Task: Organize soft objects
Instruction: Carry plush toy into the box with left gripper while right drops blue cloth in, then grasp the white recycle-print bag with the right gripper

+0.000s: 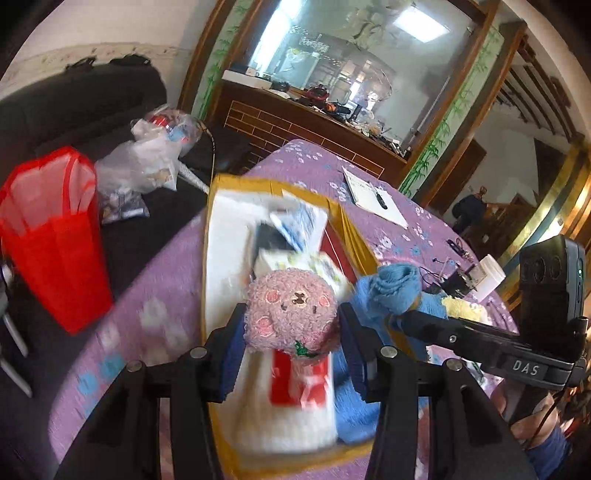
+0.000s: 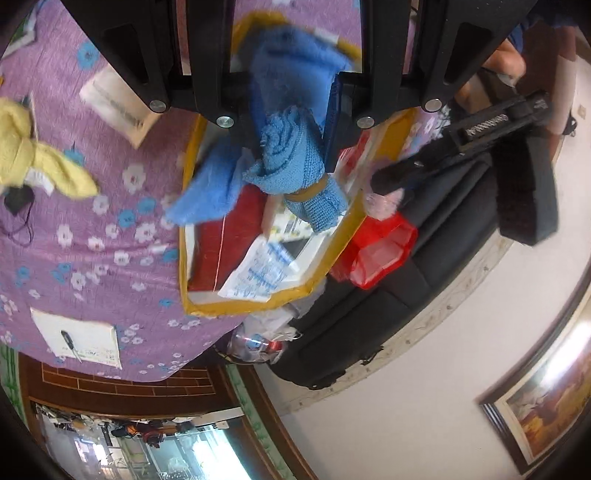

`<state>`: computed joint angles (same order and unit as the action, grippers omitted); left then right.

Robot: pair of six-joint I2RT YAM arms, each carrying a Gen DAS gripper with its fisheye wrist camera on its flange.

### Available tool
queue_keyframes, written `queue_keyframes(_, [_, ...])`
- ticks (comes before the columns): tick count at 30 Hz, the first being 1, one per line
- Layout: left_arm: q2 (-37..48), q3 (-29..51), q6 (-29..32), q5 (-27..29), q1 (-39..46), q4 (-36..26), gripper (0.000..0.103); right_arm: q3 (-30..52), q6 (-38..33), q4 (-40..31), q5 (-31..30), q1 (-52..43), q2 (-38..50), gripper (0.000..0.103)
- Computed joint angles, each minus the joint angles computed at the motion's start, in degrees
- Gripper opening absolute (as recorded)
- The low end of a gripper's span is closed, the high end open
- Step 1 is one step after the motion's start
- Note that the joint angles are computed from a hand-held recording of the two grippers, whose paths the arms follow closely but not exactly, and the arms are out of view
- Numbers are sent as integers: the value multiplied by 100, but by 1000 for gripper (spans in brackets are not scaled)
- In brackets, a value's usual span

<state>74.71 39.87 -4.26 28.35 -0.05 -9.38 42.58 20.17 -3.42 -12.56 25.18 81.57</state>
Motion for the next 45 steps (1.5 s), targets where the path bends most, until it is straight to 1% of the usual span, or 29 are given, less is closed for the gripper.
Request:
queue_keyframes(1, [201, 226, 23, -102, -27, -34, 47, 111, 14, -29, 43, -22, 90, 31])
queue_keyframes(3, [591, 716, 147, -87, -28, -236, 47, 392, 57, -108, 14, -138, 284, 31])
queue_keyframes(5, [1122, 1292, 155, -196, -59, -478, 47, 818, 66, -250, 202, -178, 625, 31])
queue_keyframes(7, [1673, 1888, 288, -250, -206, -812, 47, 1183, 54, -375, 318, -204, 955, 31])
queue_keyframes(9, [1975, 2161, 208, -584, -355, -869, 47, 1547, 87, -533, 505, -215, 1340, 31])
queue_keyframes(11, [2274, 2445, 282, -614, -451, -1084, 50, 1742, 142, -561, 417, -280, 1632, 32])
queue_keyframes(14, [2305, 2401, 224, -774, -514, -960, 57, 1842, 234, -518, 226, -370, 1889, 34])
queue_keyframes(16, [2321, 2385, 130, -735, -480, -950, 73, 1845, 242, -500, -23, -436, 1964, 37])
queue_keyframes(18, [2298, 2339, 44, -541, -410, -899, 77, 1774, 259, -453, -51, -452, 1914, 40])
queue_keyframes(21, [2169, 2245, -13, -456, -355, -928, 77, 1559, 253, -372, -95, -497, 1676, 42])
queue_keyframes(25, [1734, 1981, -32, -376, -365, -912, 78, 1228, 252, -309, -182, -566, 1264, 42])
queue_keyframes(29, [1158, 1603, -102, -337, -450, -908, 78, 651, 234, -252, -434, -768, 570, 44])
queue_keyframes(32, [678, 1274, -172, -300, -559, -901, 79, 144, 120, -346, -637, -985, -113, 48])
queue_keyframes(35, [230, 964, -237, -278, -752, -941, 80, -299, -203, -680, -792, -1294, -850, 50])
queue_keyframes(37, [-66, 725, -332, -237, -926, -904, 80, -593, -536, -955, -920, -1625, -1334, 53])
queue_keyframes(39, [-300, 516, -434, -252, -1149, -843, 80, -765, -817, -1161, -1058, -1903, -1562, 55])
queue_keyframes(40, [-413, 392, -511, -278, -1298, -782, 81, -832, -1043, -1255, -1146, -2023, -1604, 55])
queue_keyframes(42, [-557, 219, -639, -366, -1566, -687, 81, -845, -1480, -1441, -1037, -2078, -1486, 56])
queue_keyframes(44, [-628, 82, -770, -392, -1804, -589, 81, -839, -1861, -1487, -1033, -2104, -1237, 56])
queue_keyframes(45, [-622, 56, -808, -380, -1877, -577, 81, -756, -2044, -1541, -1046, -2088, -1027, 58])
